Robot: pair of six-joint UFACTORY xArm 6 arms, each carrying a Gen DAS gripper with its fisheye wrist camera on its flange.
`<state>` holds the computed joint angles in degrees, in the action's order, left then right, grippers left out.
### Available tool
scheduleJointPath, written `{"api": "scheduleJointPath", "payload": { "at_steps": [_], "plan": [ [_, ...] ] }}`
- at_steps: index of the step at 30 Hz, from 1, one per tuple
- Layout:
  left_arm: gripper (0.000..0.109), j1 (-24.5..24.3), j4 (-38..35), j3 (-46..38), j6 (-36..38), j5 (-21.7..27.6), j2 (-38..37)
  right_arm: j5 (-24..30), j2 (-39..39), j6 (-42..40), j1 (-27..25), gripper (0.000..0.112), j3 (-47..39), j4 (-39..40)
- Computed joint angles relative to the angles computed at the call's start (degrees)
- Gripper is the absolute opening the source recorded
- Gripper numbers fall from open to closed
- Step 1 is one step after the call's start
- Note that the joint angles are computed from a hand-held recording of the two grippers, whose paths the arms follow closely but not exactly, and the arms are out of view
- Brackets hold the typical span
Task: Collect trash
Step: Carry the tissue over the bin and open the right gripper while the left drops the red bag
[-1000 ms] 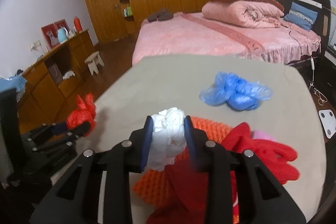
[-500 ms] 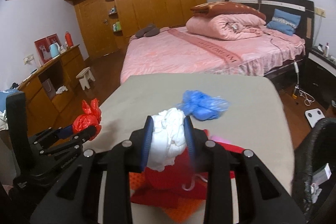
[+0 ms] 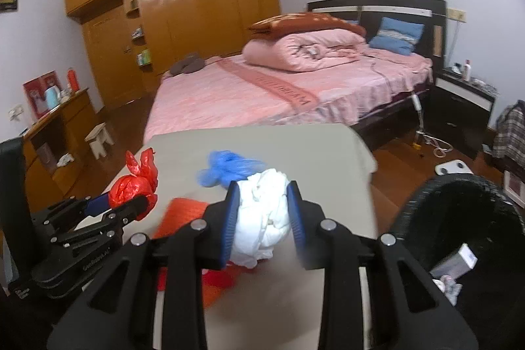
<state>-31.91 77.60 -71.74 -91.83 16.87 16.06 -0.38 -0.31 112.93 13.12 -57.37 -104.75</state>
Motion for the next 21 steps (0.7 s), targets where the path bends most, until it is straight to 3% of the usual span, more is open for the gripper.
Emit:
{"api": "scheduleJointPath", "payload": {
  "at_steps": [12,21],
  "plan": [
    [0.038,-6.4,-9.4,-15.5,12.9,-4.4,12.0,1.1,-9.1,6.1,-9.6,0.029,8.8,-7.1],
    [0.038,-10.9,-24.4,-28.1,29.9,-6.4,21.9,1.6,-14.1,4.9,-17.9,0.029,14.4,-7.6]
  ]
}}
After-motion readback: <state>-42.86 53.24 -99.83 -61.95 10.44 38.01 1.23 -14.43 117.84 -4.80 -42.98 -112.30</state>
